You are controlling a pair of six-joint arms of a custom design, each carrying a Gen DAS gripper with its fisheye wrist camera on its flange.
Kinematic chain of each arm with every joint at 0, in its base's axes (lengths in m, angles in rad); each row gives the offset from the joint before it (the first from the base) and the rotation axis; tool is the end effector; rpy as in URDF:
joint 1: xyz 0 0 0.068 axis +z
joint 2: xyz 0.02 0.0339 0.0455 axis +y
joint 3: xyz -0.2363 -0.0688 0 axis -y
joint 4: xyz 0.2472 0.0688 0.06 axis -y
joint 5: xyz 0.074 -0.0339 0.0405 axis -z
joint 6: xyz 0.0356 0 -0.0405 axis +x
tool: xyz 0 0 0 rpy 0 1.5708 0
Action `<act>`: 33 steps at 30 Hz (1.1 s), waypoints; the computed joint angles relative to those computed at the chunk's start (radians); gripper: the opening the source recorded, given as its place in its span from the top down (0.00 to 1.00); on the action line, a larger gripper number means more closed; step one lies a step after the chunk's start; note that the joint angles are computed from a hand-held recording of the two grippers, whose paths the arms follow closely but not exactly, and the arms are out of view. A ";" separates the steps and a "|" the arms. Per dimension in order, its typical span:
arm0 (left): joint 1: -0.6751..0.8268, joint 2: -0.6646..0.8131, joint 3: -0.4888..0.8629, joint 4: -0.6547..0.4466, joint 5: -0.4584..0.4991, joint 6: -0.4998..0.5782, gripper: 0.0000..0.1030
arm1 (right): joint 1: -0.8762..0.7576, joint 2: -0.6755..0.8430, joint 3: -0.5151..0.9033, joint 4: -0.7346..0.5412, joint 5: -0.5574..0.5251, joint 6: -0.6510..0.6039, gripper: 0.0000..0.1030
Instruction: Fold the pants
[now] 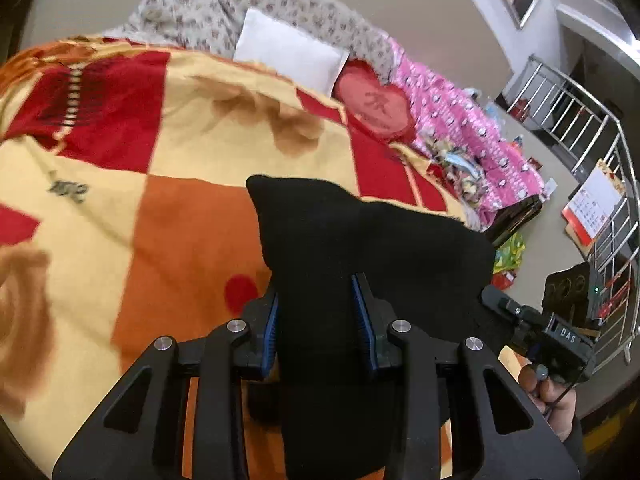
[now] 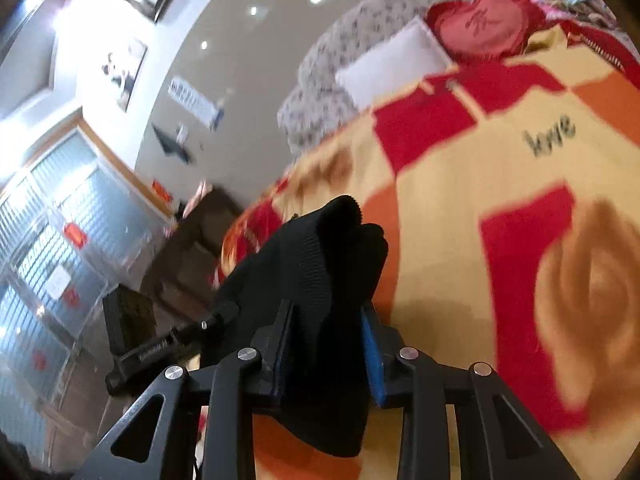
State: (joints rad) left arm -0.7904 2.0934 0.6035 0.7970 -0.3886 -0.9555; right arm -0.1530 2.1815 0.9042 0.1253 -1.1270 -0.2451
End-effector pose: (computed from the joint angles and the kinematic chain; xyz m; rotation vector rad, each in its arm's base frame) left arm 0.2207 -0.2037 0.0084 -0.3918 2.2202 -0.5237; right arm 0.3219 -0.0171 0.0062 -0.4004 2.2061 1.2829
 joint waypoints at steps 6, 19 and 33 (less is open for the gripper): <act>0.037 0.084 0.086 -0.077 0.017 0.007 0.51 | -0.024 0.212 0.255 -0.236 0.051 0.060 0.67; -0.217 0.123 0.124 -0.049 -0.180 0.015 0.52 | 0.146 -0.300 -0.448 0.435 0.456 -0.250 0.69; -0.232 0.143 0.164 -0.048 -0.168 0.061 0.26 | 0.144 -0.224 -0.402 0.373 0.479 -0.314 0.60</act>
State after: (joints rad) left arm -1.0223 2.2367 0.7676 0.7489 -0.5568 -0.8945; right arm -0.0089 1.9576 0.5024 0.4982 -0.6484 -0.5588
